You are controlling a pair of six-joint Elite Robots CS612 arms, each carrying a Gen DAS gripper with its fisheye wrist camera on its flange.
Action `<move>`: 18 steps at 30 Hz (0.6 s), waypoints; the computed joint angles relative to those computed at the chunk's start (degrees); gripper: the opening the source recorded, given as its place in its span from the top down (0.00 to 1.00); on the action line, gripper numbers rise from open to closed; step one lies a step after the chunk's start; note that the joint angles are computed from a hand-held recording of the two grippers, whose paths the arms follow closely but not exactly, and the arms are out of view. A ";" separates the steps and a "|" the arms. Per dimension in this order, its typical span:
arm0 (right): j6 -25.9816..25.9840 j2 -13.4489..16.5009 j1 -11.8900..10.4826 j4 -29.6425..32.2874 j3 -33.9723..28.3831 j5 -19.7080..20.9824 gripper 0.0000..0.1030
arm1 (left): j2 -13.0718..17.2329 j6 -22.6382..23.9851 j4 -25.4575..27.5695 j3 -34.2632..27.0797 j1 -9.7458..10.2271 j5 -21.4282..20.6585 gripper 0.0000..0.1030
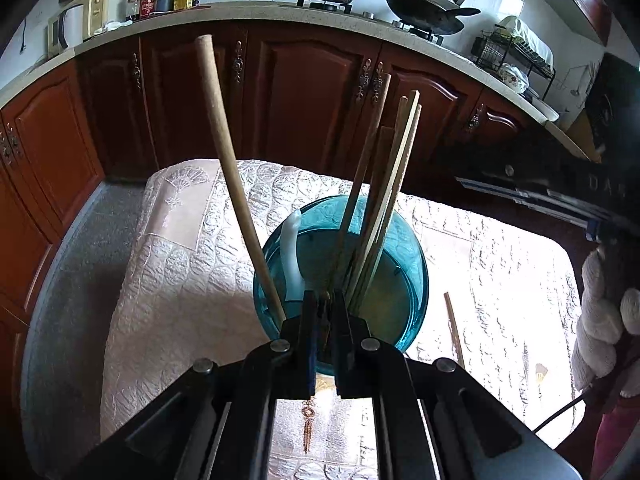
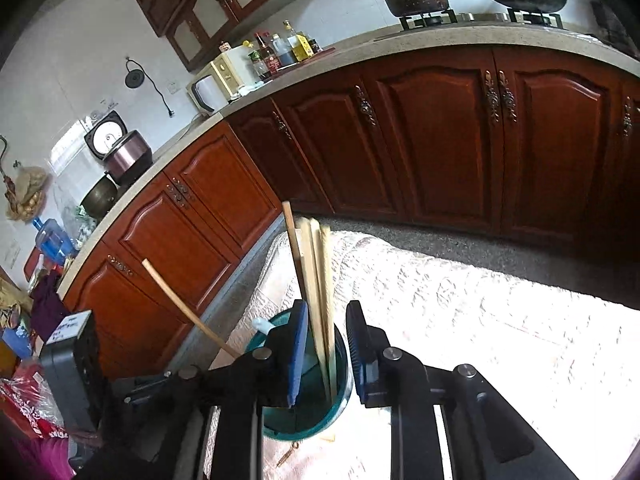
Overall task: Organize utensils
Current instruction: 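Lower the fork and chopstick into the cup and open both tools, then withdraw both tools from the cup toward the metal spoon and chopstick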
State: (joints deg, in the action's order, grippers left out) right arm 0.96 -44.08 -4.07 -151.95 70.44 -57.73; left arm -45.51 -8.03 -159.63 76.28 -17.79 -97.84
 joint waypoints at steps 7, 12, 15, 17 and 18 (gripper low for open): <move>-0.01 -1.79 -0.62 0.55 3.46 0.17 0.76 | -0.92 -0.29 -0.02 1.01 0.00 -0.48 0.66; -0.14 -3.27 -1.03 0.69 6.34 -0.82 0.76 | -1.95 -0.09 -1.43 2.43 -0.11 -0.02 0.63; -0.67 -4.19 -1.34 0.41 8.54 -1.57 0.76 | -2.59 0.05 -2.20 3.28 -0.29 0.45 0.62; -1.13 -4.50 -1.45 1.14 9.77 -2.25 0.76 | -3.03 0.07 -2.81 3.93 -0.40 0.50 0.62; -1.30 -4.53 -1.43 1.55 10.30 -2.76 0.76 | -3.27 0.10 -3.22 4.34 -0.48 0.54 0.62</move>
State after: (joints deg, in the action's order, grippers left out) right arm -0.34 -48.61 -5.50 -150.40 80.74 -60.49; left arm -48.78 -7.93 -162.85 80.62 -18.27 -97.30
